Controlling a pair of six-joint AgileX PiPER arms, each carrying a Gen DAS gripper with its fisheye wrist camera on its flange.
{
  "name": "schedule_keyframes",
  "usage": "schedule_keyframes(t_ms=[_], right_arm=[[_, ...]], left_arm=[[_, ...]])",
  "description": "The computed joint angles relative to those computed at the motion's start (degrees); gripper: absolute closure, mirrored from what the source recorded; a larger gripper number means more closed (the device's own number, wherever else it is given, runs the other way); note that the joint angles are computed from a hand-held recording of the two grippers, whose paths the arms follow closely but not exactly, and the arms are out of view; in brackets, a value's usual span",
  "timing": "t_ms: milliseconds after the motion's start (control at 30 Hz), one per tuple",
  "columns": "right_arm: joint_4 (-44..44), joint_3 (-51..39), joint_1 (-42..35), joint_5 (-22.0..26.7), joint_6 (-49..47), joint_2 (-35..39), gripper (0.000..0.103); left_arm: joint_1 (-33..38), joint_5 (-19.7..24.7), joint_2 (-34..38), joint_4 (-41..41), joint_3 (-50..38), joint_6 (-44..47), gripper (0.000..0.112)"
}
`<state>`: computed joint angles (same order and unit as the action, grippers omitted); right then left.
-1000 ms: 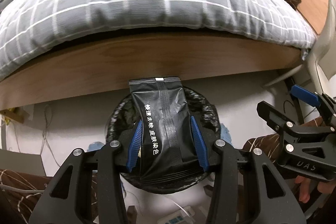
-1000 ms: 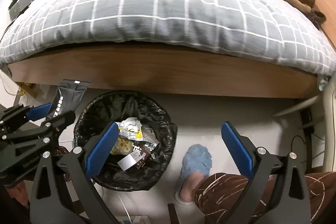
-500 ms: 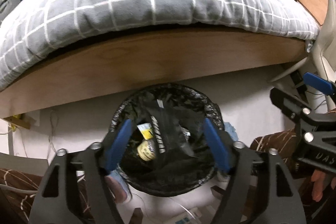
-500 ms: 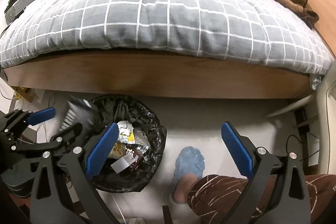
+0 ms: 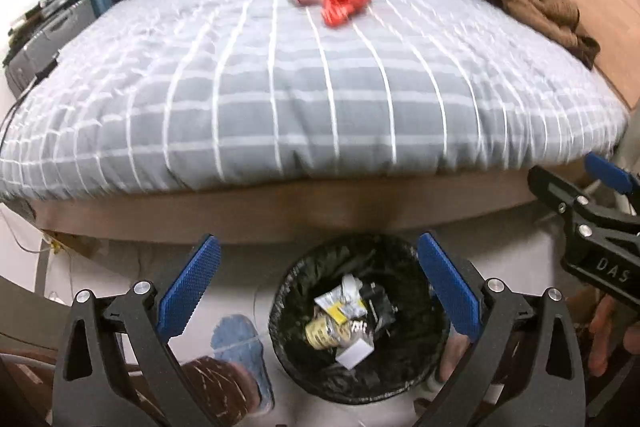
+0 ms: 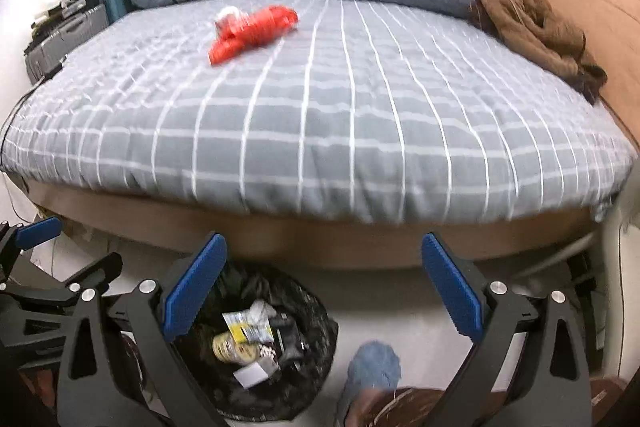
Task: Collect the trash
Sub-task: 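Open both tools over the bin to drop the sachet and box, then raise both tools back over the bed toward the red bag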
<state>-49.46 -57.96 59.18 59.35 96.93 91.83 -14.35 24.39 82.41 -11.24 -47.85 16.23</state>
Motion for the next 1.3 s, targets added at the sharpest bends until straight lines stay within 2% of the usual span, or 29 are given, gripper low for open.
schedule_keyframes(t_ms=[133, 300, 633, 833, 967, 1200, 1300], right_arm=[[0.1, -3.8, -3.0, -1.5, -3.7, 1.1, 0.009], [-1.3, -9.1, -6.1, -3.7, -8.6, 3.1, 0.009], [0.0, -22.6, -14.1, -7.8, -18.9, 10.3, 0.009], [4.9, -32.3, -20.0, -10.9, -27.5, 16.4, 0.009], [8.0, -40.0, -23.0, -11.0, -33.0, 21.6, 0.009], [17.2, -59.7, -28.5, -8.0, -45.8, 34.6, 0.009], [20.9, -69.3, -30.4, -6.0, -50.3, 40.5, 0.009]], left_arm=[[0.7, 1.0, 1.0, 1.6, -5.2, -1.5, 0.015], [3.2, 3.2, 4.5, -1.1, -12.8, 0.4, 0.015], [5.2, 6.4, 16.6, -1.0, -31.2, -0.8, 0.015], [7.3, 11.1, 25.1, -2.6, -44.8, -1.3, 0.015], [7.8, 14.4, 31.8, -2.0, -55.0, -1.4, 0.015], [8.3, 22.0, 43.6, -0.4, -74.6, -3.5, 0.015], [8.2, 27.8, 50.2, 0.5, -86.4, -4.8, 0.015]])
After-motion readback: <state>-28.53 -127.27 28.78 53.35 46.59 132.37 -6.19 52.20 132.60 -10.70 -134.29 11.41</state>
